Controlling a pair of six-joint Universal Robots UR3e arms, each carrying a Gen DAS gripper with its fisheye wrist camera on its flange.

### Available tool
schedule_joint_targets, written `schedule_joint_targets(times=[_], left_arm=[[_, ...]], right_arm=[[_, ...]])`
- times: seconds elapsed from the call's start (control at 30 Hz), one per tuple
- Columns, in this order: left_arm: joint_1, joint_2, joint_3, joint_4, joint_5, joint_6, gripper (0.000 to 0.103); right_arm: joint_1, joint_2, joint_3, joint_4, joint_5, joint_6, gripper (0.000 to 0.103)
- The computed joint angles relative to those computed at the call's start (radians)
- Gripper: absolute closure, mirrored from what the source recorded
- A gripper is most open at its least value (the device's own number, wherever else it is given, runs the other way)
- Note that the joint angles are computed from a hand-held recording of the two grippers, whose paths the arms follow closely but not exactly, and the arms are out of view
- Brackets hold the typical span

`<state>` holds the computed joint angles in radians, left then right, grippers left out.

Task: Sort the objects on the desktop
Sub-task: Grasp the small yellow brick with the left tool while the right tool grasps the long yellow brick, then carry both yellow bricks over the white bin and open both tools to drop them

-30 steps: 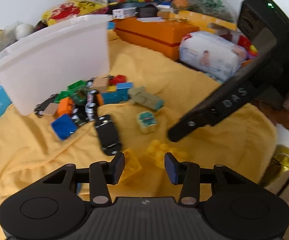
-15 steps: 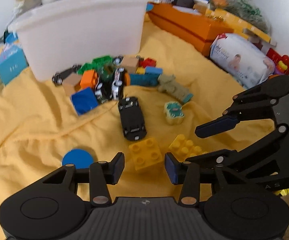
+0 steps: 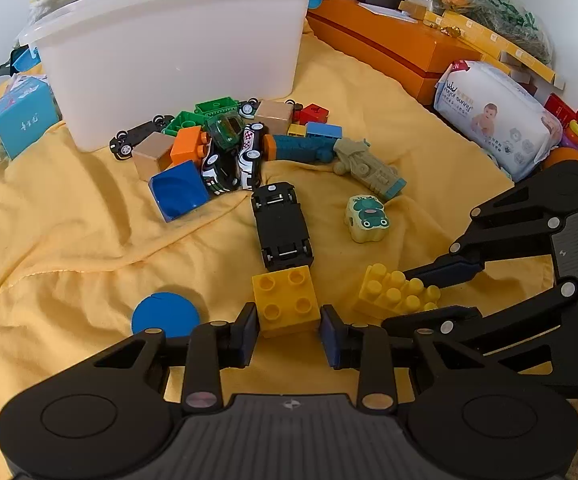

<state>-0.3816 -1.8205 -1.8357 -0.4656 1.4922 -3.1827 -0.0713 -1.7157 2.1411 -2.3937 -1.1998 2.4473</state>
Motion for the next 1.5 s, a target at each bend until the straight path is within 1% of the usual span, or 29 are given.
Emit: schedule_joint_targets(times=[0.17,0.27,0.37,0.5,0.57,0.63,0.7,0.77,0.87,0.9,1.0,1.07,1.13,1.2,1.3,1.4,1.5], left_arm=[[0.009,0.05,-0.021,0.018,0.008,-0.004,0.067],[0.015,0.088,-0.011,0.02,0.021,0.0,0.067],[0.026,0.115,0.016,0.03,0.027,-0.004,0.067],[0.041,0.107,0.113,0.025,0.036,0.009,0.067],[0.049,0.085,0.173,0.044,0.052,0.01,0.066],[0.074,0.058,0.249,0.06,0.052,0.008,0.066],[0.088,0.019,0.34,0.056,0.081,0.016,0.066],[0.106,-0.046,0.463,0.034,0.098,0.031,0.066],[0.126,-0.162,0.662,-0.003,0.119,0.059,0.066],[0.13,-0.207,0.73,-0.017,0.125,0.064,0.066],[0.13,-0.368,0.976,-0.119,0.158,0.069,0.066],[0.13,-0.475,1.125,-0.205,0.181,0.069,0.066],[0.135,-0.534,1.191,-0.265,0.188,0.057,0.066],[0.13,-0.57,1.213,-0.298,0.201,0.056,0.067],[0.128,-0.579,1.184,-0.306,0.209,0.055,0.066],[0.126,-0.546,1.121,-0.274,0.224,0.031,0.065],[0.124,-0.466,1.002,-0.189,0.223,0.027,0.056]], right_arm=[[-0.023,-0.005,-0.032,0.047,0.011,-0.015,0.076],[-0.098,-0.042,-0.054,0.094,0.081,-0.035,0.076],[-0.149,-0.041,-0.107,0.115,0.123,-0.011,0.076],[-0.175,0.003,-0.184,0.089,0.166,0.038,0.076],[-0.161,0.045,-0.235,0.05,0.171,0.067,0.076],[-0.141,0.102,-0.299,-0.013,0.16,0.098,0.076],[-0.124,0.16,-0.373,-0.074,0.154,0.141,0.076],[-0.104,0.235,-0.472,-0.14,0.149,0.204,0.076],[-0.051,0.356,-0.639,-0.229,0.105,0.295,0.076],[-0.032,0.404,-0.712,-0.234,0.088,0.324,0.076],[0.007,0.539,-0.899,-0.221,0.052,0.406,0.076],[0.039,0.612,-0.993,-0.203,-0.007,0.435,0.076],[0.06,0.683,-1.078,-0.162,-0.057,0.459,0.076],[0.075,0.729,-1.11,-0.142,-0.08,0.472,0.076],[0.087,0.767,-1.128,-0.109,-0.107,0.473,0.075],[0.091,0.772,-1.116,-0.109,-0.12,0.477,0.074],[0.081,0.724,-1.038,-0.189,-0.094,0.48,0.072]])
